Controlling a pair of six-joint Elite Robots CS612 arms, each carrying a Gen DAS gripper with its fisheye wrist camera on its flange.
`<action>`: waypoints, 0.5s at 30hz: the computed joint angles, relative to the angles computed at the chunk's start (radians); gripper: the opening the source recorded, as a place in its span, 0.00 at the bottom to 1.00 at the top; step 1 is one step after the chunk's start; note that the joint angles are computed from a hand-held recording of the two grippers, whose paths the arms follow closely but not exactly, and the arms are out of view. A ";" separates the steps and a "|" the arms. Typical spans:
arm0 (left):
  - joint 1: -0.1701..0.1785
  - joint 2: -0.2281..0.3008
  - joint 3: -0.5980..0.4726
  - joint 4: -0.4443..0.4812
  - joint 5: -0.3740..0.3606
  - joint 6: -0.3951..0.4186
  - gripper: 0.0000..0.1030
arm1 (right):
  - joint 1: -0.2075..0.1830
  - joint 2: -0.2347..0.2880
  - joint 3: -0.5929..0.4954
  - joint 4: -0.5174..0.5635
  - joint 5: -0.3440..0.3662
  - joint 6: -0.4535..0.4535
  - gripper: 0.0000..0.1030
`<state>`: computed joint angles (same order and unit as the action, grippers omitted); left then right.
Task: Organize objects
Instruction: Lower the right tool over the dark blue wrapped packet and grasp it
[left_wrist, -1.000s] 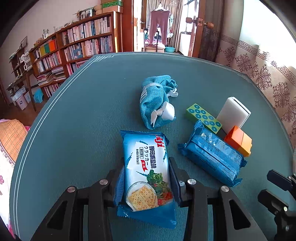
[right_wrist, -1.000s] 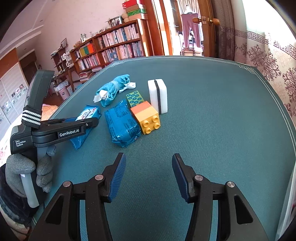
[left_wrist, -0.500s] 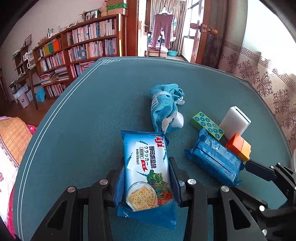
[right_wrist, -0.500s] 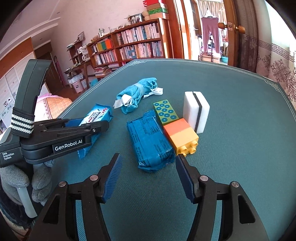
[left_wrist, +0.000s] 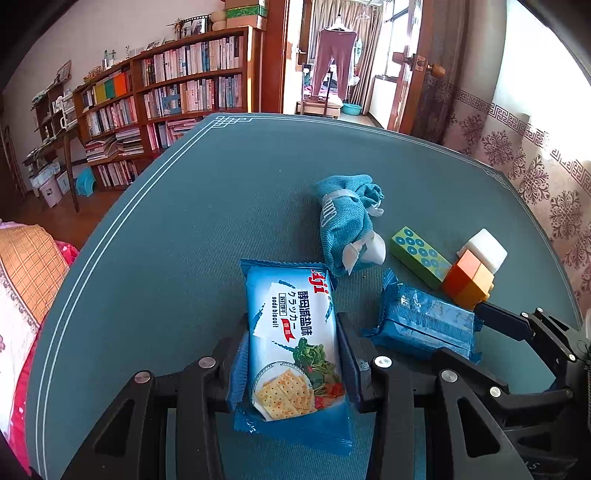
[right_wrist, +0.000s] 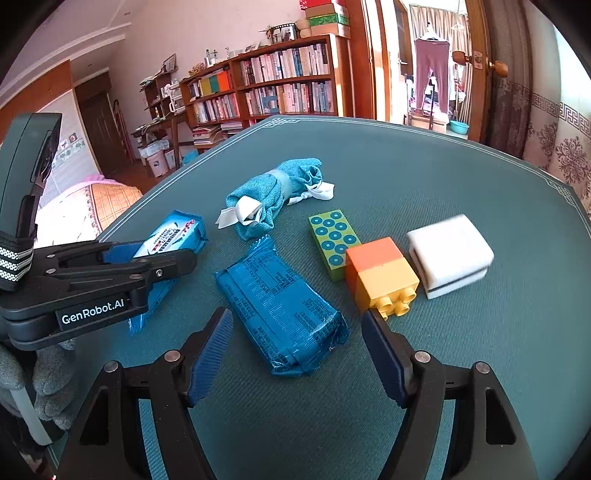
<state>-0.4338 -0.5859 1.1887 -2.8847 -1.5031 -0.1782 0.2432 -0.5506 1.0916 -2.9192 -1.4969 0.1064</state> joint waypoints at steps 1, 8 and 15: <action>0.001 0.000 -0.001 0.000 0.001 -0.002 0.43 | -0.001 0.002 -0.006 0.003 0.008 -0.001 0.71; 0.004 -0.001 0.000 -0.002 0.005 -0.015 0.43 | 0.007 0.016 -0.039 0.054 0.030 -0.056 0.71; 0.004 -0.001 0.000 0.002 0.008 -0.022 0.43 | 0.015 -0.002 -0.005 0.053 0.051 -0.084 0.71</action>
